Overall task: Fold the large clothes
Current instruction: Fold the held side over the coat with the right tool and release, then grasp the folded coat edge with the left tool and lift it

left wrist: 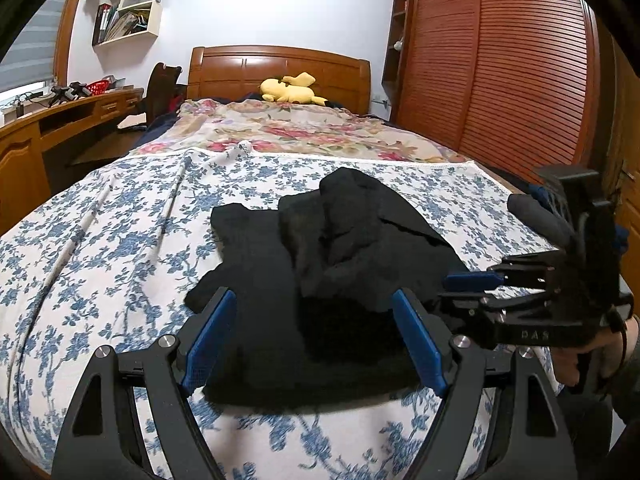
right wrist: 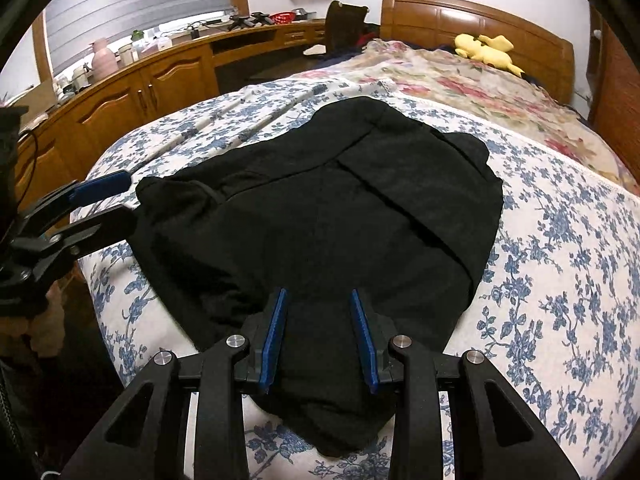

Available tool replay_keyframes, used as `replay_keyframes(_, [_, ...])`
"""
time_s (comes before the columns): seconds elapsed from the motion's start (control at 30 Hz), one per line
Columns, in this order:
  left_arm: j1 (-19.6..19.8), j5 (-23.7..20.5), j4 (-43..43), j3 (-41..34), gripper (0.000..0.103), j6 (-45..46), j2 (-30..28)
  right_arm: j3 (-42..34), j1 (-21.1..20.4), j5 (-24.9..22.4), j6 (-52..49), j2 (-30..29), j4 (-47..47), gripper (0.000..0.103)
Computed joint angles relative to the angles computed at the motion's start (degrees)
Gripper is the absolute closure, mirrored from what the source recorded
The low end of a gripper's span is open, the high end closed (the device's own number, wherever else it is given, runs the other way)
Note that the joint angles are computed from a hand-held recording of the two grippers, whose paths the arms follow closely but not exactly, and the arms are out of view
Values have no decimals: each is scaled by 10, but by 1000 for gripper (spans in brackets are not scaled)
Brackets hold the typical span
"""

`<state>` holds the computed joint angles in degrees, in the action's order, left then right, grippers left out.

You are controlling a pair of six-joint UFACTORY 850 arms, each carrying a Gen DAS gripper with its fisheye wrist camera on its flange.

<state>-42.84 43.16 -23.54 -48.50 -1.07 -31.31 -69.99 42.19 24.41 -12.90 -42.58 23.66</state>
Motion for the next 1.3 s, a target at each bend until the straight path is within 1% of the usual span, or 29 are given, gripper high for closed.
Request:
replay_keyframes(0.03, [-1, -1, -4, -4, 22, 2, -3, 1, -2, 1, 9, 0, -12, 69])
replay_keyframes(0.13, [-4, -14, -20, -21, 22, 11, -14, 44, 0, 23, 33, 25, -41, 69])
replay_keyframes(0.27, [-8, -26, -38, -33, 22, 28, -25, 58, -1, 38, 60, 32, -73, 69])
replay_keyframes(0.53, [-7, -32, -40, -38, 22, 21, -31, 81, 2, 60, 75, 44, -89, 69])
replay_keyframes(0.63, [-6, -32, -30, -38, 22, 11, -32, 85, 6, 66, 68, 45, -78, 68])
replay_keyframes(0.7, [-4, -33, -17, -37, 31, 0, -31, 88, 8, 70, 62, 46, -70, 68])
replay_keyframes(0.73, [-3, -34, -7, -37, 33, -8, -31, 89, 8, 72, 61, 46, -69, 68])
replay_keyframes(0.8, [-2, -35, 6, -36, 43, -16, -30, 90, 9, 73, 62, 47, -67, 68])
replay_keyframes(0.83, [-1, -35, 12, -36, 46, -20, -30, 90, 9, 72, 61, 47, -65, 68])
replay_keyframes(0.9, [0, -35, 27, -35, 60, -31, -29, 91, 10, 70, 56, 49, -61, 68])
replay_keyframes(0.93, [0, -33, 32, -34, 65, -33, -28, 91, 10, 69, 52, 50, -57, 68])
replay_keyframes(0.97, [0, -32, 37, -34, 80, -34, -28, 92, 11, 68, 50, 51, -56, 68])
replay_keyframes(1.0, [0, -37, 47, -34, 88, -35, -27, 93, 11, 68, 49, 52, -55, 68])
replay_keyframes(1.03, [-3, -39, 39, -36, 89, -24, -27, 94, 11, 68, 48, 53, -53, 67])
replay_keyframes(1.1, [-7, -29, 31, -32, 94, -17, -23, 96, 12, 68, 41, 56, -45, 66])
replay_keyframes(1.17, [-11, -3, 29, -21, 95, -20, -15, 99, 13, 70, 31, 60, -33, 62])
replay_keyframes(1.2, [-13, 17, 34, -11, 95, -27, -8, 103, 11, 72, 30, 63, -33, 57])
replay_keyframes(1.23, [-13, 28, 35, -4, 95, -29, -2, 106, 10, 73, 31, 66, -31, 54])
replay_keyframes(1.3, [-17, 47, 20, 8, 95, -23, 13, 112, 6, 74, 56, 74, -47, 52])
